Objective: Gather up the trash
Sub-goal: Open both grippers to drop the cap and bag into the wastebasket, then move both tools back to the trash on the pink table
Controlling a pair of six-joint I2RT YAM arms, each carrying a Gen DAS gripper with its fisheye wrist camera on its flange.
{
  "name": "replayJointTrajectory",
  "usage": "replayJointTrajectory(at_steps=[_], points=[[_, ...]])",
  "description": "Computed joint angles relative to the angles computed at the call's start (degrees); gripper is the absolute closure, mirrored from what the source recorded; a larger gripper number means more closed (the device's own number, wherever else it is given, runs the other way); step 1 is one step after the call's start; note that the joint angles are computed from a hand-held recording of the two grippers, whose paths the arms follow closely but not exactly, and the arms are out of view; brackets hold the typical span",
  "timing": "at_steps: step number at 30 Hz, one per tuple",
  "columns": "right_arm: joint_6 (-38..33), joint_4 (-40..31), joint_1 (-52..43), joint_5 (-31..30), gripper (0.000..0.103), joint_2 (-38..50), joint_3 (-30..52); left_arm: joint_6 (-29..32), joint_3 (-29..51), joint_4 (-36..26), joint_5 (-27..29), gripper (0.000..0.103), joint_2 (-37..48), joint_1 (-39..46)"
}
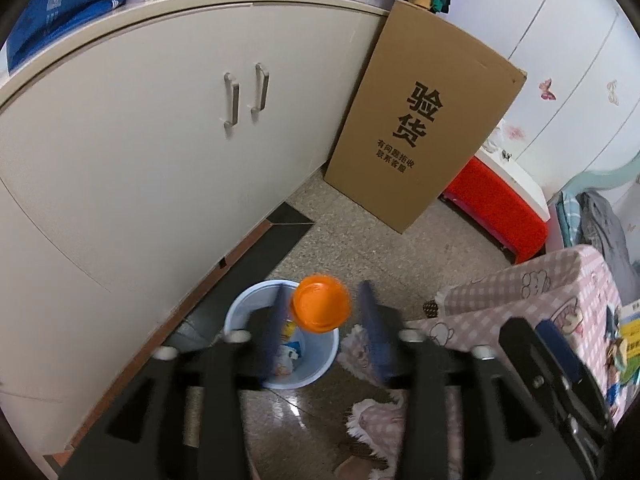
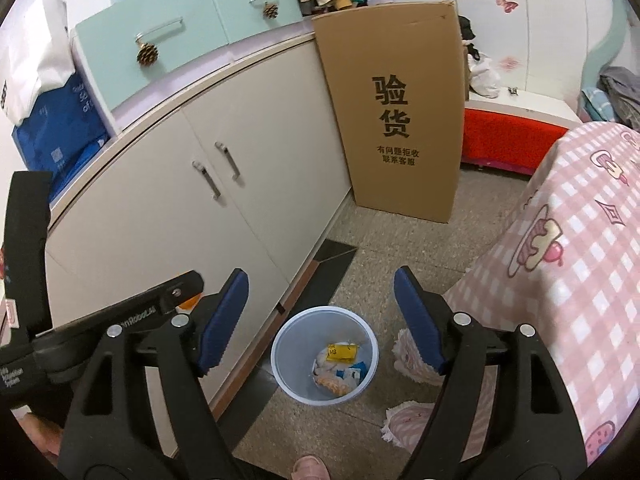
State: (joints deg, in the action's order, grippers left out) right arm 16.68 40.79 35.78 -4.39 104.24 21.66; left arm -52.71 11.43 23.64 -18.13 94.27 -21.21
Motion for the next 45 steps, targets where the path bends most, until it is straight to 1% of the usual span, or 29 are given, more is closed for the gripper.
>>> replayJointTrajectory(at_steps=[1,5,10,13,16,19,21,23,24,25,26,27,29,32,33,35,37,40,41,42,45], points=[[0.04,0.11,-0.36,-0.31,0.028,0.13,-0.03,-0.43,0.38,-0.30,0.00,0.036,0.30,0.27],[-0.28,-0.67,-1.29,-0.99,0.028,0.05,-0.26,-0.83,1.02,-1.46,-0.28,0.036,0.52,-0.38],[-0.11,-1.73,-1.72,-1.28,0.028,-2.78,-2.02,-2.72,-0.14,-3.88,-0.75,0.036,-3.07,-2.00],[-0.13,-3.26,-1.94,-1.45,0.028,-6.48,-3.55,-4.28,-0.43,-7.75,-2.09,0.036,-6.79,-4.13],[-0.12,-5.26,-2.61,-1.78,0.028,-11.38,-5.63,-7.02,-0.63,-12.90,-3.89,0.035,-11.71,-7.46],[-0.75,-8.13,-4.26,-2.42,0.028,-18.17,-8.42,-11.01,0.11,-19.99,-6.64,0.034,-17.16,-12.58],[-1.38,-11.14,-6.09,-3.33,0.027,-24.03,-10.56,-13.24,0.90,-23.61,-8.24,0.034,-19.50,-15.72],[-2.42,-15.14,-8.38,-4.42,0.027,-30.29,-12.27,-16.37,2.80,-28.71,-10.63,0.034,-21.55,-20.38],[-3.39,-18.68,-10.66,-5.66,0.027,-35.31,-13.37,-17.94,3.66,-30.59,-11.74,0.034,-22.05,-22.56],[-4.12,-20.77,-12.30,-6.55,0.027,-38.29,-14.06,-19.58,4.72,-32.42,-12.95,0.034,-22.39,-25.04],[-5.51,-24.84,-15.35,-8.23,0.027,-43.35,-14.80,-20.55,5.89,-33.88,-13.82,0.033,-22.35,-26.83],[-6.57,-27.32,-17.67,-9.62,0.027,-46.48,-15.38,-21.66,7.36,-35.39,-14.83,0.033,-21.78,-28.83],[-10.05,-34.45,-25.34,-14.32,0.026,-54.07,-15.93,-23.46,11.37,-38.19,-16.92,0.033,-19.25,-33.12],[-16.20,-41.63,-37.28,-21.70,0.026,-59.02,-15.31,-24.05,17.89,-40.24,-18.83,0.033,-13.88,-37.88],[-19.24,-44.02,-43.01,-25.17,0.026,-59.83,-14.85,-23.46,20.30,-40.47,-19.14,0.033,-11.78,-39.09],[-25.55,-46.76,-54.14,-31.49,0.026,-58.22,-13.46,-21.38,25.06,-40.38,-19.18,0.033,-7.36,-40.77],[-30.84,-47.99,-62.69,-35.95,0.026,-55.05,-11.93,-17.54,30.32,-40.10,-18.76,0.033,-2.83,-42.14],[-39.41,-47.72,-76.68,-41.94,0.024,-45.05,-7.78,-12.06,39.49,-40.50,-18.75,0.033,4.73,-43.93],[-40.59,-47.27,-78.90,-42.71,0.024,-42.88,-6.88,-9.93,42.76,-40.36,-18.52,0.033,7.32,-44.42],[-42.44,-46.38,-82.60,-43.75,0.024,-38.59,-4.89,-8.33,45.62,-40.46,-18.40,0.033,9.54,-44.91],[-44.36,-44.37,-87.96,-45.00,0.024,-30.51,-0.64,-3.37,54.13,-40.87,-16.92,0.033,16.18,-45.05]])
